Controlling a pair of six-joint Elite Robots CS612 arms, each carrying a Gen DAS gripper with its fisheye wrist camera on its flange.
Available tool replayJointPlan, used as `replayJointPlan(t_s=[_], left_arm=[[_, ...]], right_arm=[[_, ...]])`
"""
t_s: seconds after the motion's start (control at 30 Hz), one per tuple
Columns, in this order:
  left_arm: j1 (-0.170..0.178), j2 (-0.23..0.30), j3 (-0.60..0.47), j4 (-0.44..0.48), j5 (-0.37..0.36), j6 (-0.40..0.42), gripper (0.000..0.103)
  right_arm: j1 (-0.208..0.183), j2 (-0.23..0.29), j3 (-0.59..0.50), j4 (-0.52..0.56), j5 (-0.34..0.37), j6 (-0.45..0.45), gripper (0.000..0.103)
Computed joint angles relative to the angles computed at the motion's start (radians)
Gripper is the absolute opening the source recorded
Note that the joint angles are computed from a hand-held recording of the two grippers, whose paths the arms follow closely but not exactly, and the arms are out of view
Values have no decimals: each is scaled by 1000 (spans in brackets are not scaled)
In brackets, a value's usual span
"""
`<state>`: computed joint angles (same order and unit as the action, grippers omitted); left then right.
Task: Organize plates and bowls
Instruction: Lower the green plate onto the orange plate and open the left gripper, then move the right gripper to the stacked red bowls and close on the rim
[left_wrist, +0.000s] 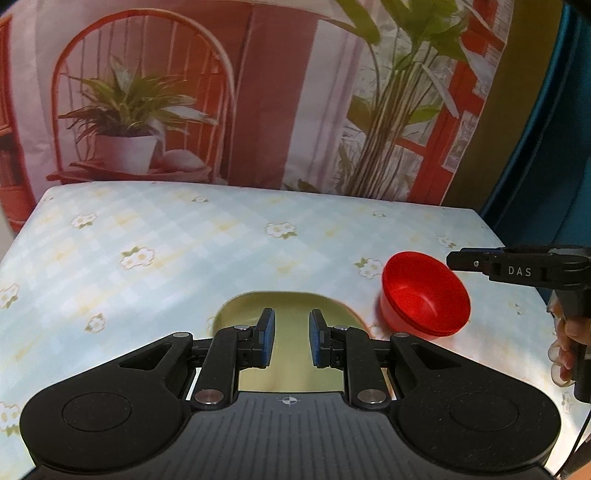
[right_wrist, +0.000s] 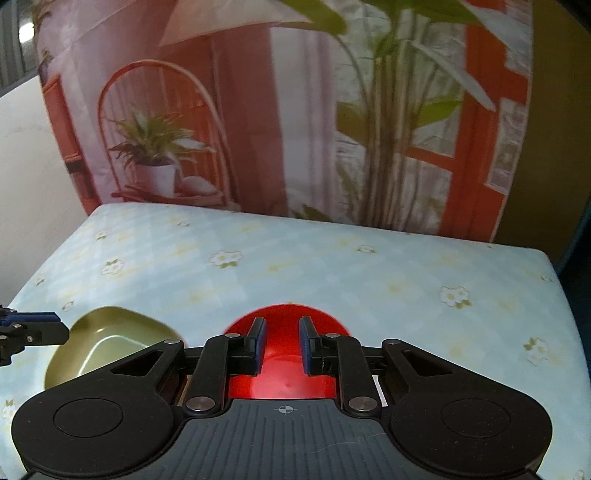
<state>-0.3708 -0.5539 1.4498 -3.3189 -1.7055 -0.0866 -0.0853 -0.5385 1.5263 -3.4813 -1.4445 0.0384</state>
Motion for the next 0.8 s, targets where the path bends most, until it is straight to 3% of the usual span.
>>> replayJointPlan(t_s=[0.2, 0.37, 0.57, 0.8], left_arm=[[-9, 10, -32, 26, -19, 18, 21], [-13, 22, -58, 31, -50, 26, 39], [-19, 41, -101, 68, -96, 24, 39], [-35, 69, -152, 132, -119, 32, 39]], right_arm=[[-21, 5, 12, -18, 3, 30, 19], [-33, 11, 15, -23, 17, 46, 28], [-38, 26, -3, -16, 34, 63, 39], [-42, 49, -22, -7, 40, 92, 40]])
